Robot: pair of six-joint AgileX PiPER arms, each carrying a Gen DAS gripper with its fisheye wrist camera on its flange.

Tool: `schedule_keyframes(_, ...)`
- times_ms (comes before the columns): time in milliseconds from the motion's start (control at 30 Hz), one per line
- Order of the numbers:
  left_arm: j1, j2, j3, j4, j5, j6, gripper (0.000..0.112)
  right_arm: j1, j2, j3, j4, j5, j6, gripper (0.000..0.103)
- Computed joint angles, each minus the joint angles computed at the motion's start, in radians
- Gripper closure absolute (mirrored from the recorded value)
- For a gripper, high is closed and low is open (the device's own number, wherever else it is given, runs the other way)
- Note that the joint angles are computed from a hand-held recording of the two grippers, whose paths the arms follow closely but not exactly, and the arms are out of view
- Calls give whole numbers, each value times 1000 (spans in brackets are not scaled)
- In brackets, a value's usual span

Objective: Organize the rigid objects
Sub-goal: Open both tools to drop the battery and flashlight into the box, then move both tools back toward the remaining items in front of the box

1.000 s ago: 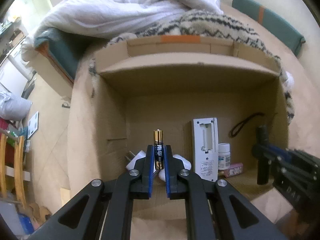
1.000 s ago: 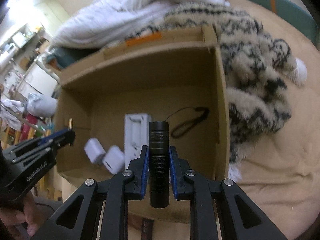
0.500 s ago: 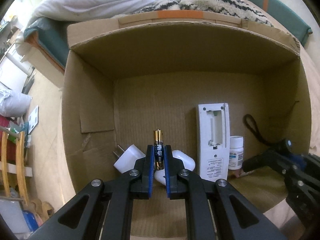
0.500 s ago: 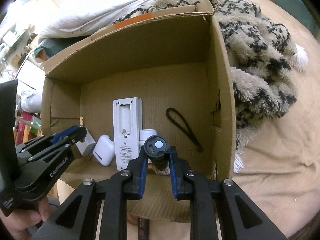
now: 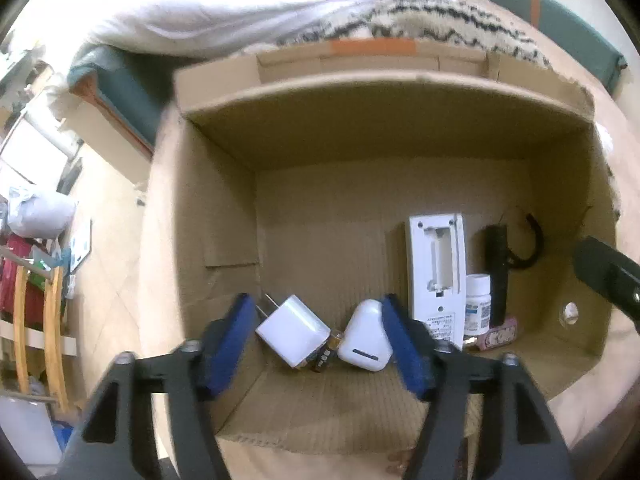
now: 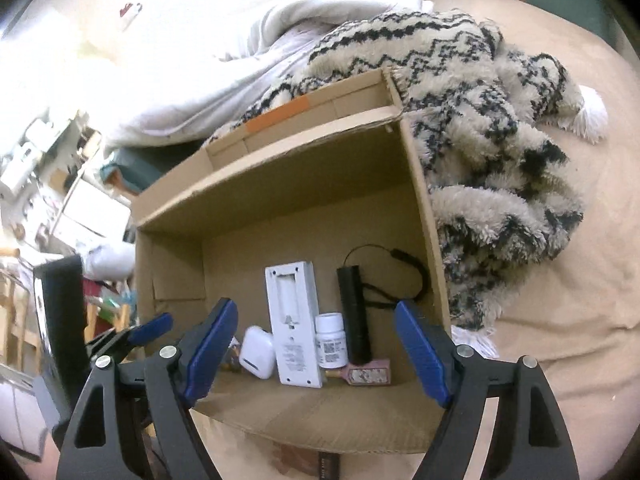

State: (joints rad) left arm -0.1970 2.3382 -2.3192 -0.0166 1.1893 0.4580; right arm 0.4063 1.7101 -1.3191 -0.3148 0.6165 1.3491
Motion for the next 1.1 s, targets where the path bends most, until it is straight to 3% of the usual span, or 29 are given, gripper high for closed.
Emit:
schedule_keyframes(300, 36, -112, 126, -10, -56, 37, 47, -5, -38, 39, -12, -28, 46, 17)
schedule_keyframes(633, 114, -194, 198, -63, -53, 112, 47, 45, -103, 97, -85, -21, 153, 17)
schedule_keyframes(900, 201, -264, 287, -124, -27, 187, 47, 162, -182, 149, -203, 49, 291, 17)
schedule_keyframes(1100, 266, -310, 365, -181, -62, 259, 47, 258, -180, 152, -232, 107, 350, 17)
